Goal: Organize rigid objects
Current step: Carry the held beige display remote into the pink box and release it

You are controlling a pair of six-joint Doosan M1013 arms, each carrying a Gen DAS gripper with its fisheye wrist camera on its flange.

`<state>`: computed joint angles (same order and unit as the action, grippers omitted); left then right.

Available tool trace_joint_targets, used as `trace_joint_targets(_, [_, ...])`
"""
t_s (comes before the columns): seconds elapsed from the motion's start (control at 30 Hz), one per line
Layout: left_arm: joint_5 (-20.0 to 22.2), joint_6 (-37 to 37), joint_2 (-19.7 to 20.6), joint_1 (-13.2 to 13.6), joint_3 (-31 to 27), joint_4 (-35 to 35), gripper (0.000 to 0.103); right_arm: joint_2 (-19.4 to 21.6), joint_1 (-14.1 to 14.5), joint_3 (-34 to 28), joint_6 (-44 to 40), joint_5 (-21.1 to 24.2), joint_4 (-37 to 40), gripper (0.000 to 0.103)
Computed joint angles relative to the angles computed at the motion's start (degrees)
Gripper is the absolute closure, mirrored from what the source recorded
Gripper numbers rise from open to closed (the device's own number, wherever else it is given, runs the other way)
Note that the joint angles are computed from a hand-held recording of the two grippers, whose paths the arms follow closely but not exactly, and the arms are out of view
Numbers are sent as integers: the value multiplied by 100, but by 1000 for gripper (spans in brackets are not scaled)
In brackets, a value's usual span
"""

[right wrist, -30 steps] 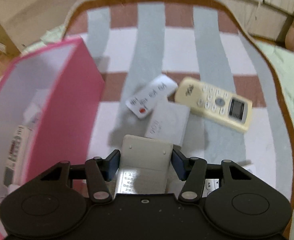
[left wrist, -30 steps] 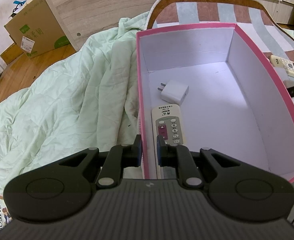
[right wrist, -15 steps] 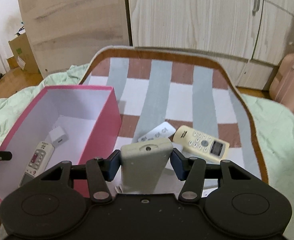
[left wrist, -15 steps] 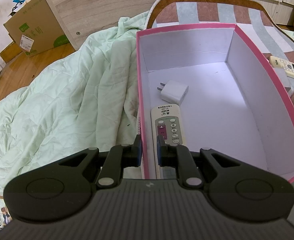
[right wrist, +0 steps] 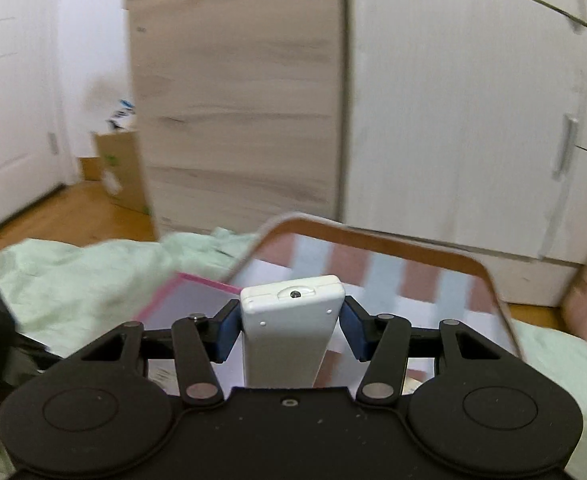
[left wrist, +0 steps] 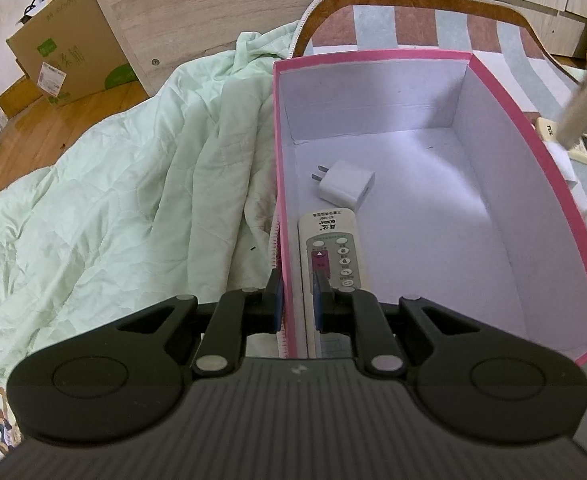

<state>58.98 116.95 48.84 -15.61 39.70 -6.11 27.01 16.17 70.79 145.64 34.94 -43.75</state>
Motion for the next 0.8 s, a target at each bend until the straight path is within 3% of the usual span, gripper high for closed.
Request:
trace_joint_targets(0.17, [133, 50, 57, 36, -124, -120, 91, 363, -109, -449, -1559, -401, 1896, 44])
trace_joint_targets(0.37, [203, 70, 78, 63, -181, -201, 91, 947, -248, -857, -2245, -526, 2935, 44])
trace_joint_targets(0.5, [169, 172, 79, 70, -175, -218, 91, 1129, -149, -970, -2057, -123, 2607, 45])
trace_joint_targets(0.57, [206, 157, 110, 74, -221, -216, 91, 1047, -94, -814, -2058, -60, 2546, 45])
trace_joint_targets(0.67, [239, 145, 132, 70, -261, -213, 91, 972, -18, -776, -2365, 401, 2654, 47])
trace_joint_targets(0.8, [246, 134, 131, 69, -262, -219, 91, 945, -28, -769, -2865, 986, 3262, 77])
